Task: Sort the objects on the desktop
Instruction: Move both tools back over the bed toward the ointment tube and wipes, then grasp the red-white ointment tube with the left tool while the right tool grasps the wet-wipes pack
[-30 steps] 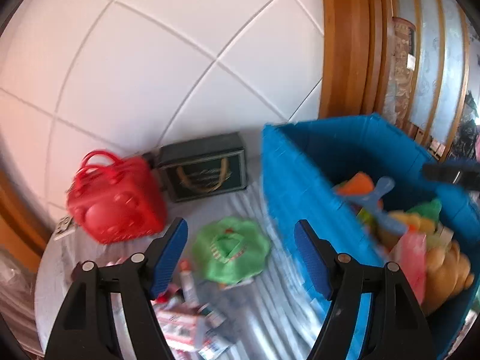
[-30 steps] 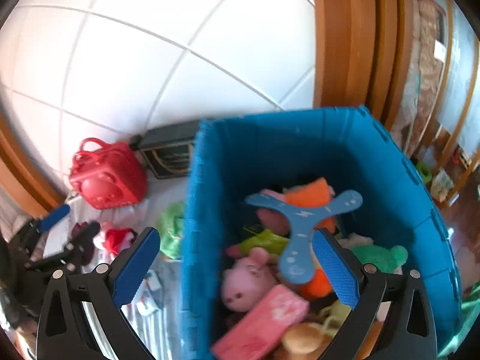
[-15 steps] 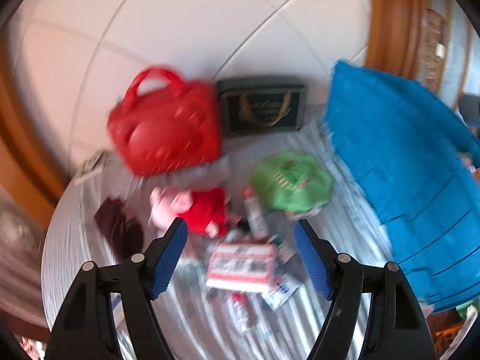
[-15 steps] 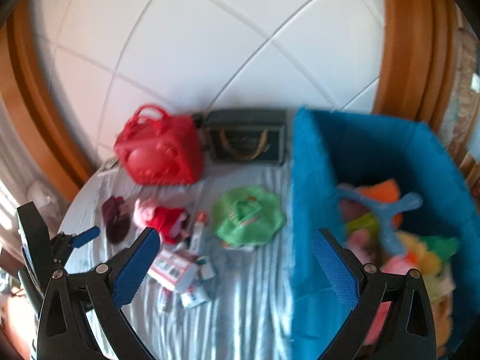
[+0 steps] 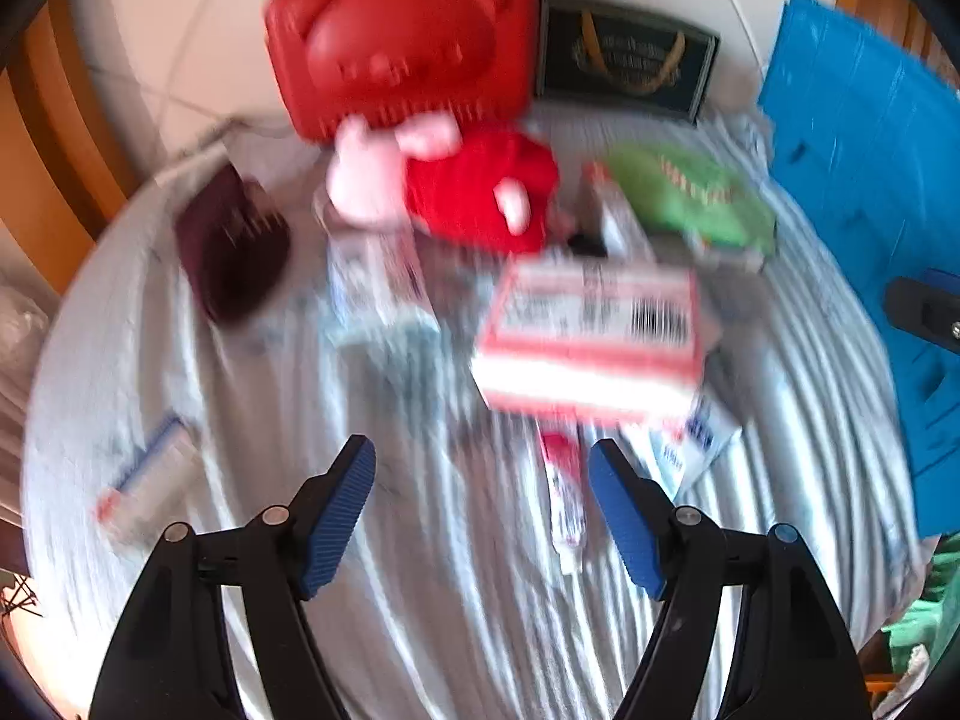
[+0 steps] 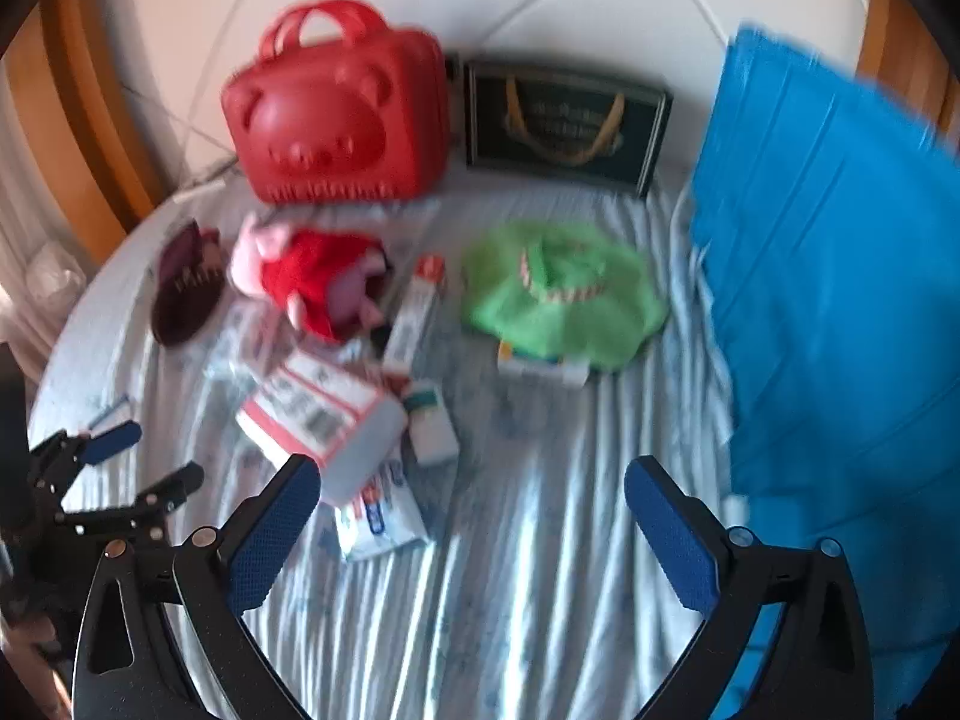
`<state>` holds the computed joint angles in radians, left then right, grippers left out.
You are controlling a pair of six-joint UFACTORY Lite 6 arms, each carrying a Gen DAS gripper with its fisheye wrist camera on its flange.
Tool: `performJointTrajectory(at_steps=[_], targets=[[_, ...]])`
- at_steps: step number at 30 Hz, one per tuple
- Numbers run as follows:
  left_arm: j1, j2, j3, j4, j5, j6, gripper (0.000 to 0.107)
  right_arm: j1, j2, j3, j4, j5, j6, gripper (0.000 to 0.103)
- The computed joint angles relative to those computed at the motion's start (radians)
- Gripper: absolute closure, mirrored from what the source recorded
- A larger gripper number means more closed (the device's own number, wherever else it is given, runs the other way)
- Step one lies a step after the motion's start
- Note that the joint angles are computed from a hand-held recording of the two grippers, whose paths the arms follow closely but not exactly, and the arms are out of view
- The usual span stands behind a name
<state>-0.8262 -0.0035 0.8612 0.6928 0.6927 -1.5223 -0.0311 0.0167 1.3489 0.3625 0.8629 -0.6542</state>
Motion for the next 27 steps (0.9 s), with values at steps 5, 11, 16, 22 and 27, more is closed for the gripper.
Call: performJointTrajectory(at_steps=[5, 11, 16, 22, 27], targets=[[-0.053, 0.143, -0.033, 0.116, -0.091, -0.201, 0.047, -0.028, -0.005, -0.202, 0.096, -0.121, -0.084, 0.0], [-0.029, 0.216, -0.022, 0.171, -0.211, -0.245, 0.07, -0.026, 0.042, -0.289, 0.111, -0.17, -0.127, 0.0], [-0.021, 0.285, 0.023, 0.162, -0.233, -0.191, 0.08, 0.008, 0.089, -0.293, 0.125, -0.183, -0.151, 0.0], [0.016, 0.256, -0.005, 0.143, -0.274, -0.176, 0.089, 0.12, 0.16, -0.255, 0.055, -0.212, -0.076, 0.034], [0.024, 0.175, -0.075, 0.173, -0.282, -0.23, 0.089, 0.195, 0.213, -0.239, 0.035, -0.236, -0.04, 0.035]])
